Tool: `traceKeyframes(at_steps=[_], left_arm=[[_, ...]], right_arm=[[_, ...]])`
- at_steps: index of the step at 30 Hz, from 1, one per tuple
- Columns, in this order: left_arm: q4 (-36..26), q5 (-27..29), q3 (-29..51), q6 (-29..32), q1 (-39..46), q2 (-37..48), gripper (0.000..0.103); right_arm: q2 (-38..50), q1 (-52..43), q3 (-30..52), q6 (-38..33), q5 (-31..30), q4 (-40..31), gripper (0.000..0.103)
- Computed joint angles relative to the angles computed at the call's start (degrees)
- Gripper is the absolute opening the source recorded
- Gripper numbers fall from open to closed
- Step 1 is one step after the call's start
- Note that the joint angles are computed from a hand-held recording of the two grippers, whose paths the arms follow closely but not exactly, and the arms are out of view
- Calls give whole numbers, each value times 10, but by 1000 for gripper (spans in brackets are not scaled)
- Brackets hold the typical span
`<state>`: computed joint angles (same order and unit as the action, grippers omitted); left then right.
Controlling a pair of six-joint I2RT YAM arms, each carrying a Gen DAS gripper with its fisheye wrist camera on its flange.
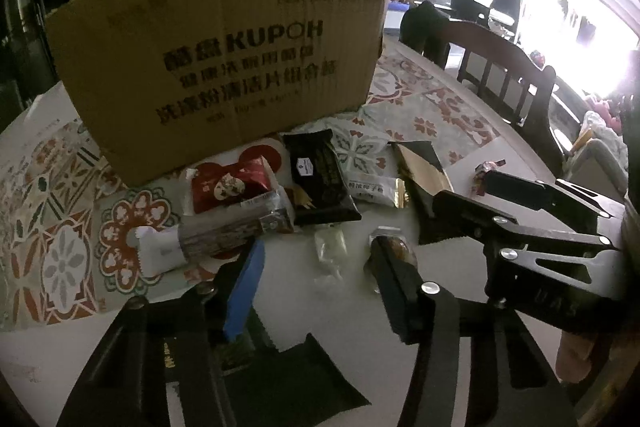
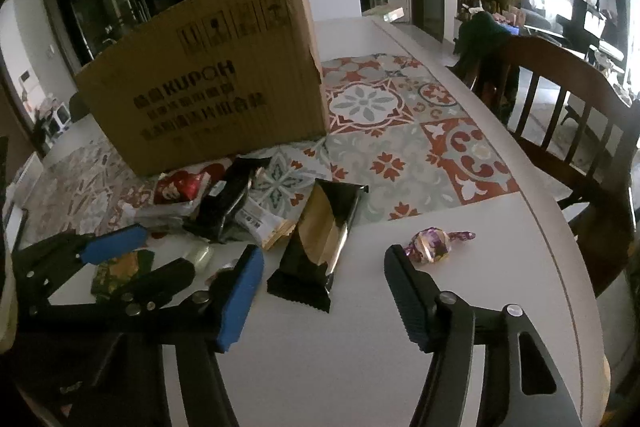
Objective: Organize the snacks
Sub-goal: 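Grasp the clear wrapped snack with the left tool while the right tool grasps the black-and-gold bar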
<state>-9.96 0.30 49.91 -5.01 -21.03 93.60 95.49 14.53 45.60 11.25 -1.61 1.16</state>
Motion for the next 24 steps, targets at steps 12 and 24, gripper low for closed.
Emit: traceKeyframes(at_steps=[12,24], left_arm=[[-5,5,29,-11,-1,42,40],[-8,3,43,-25,-4,62,26]], right_arm=[[45,1,33,10,-5,-9,53],[71,9,57,13,10,-18,47]])
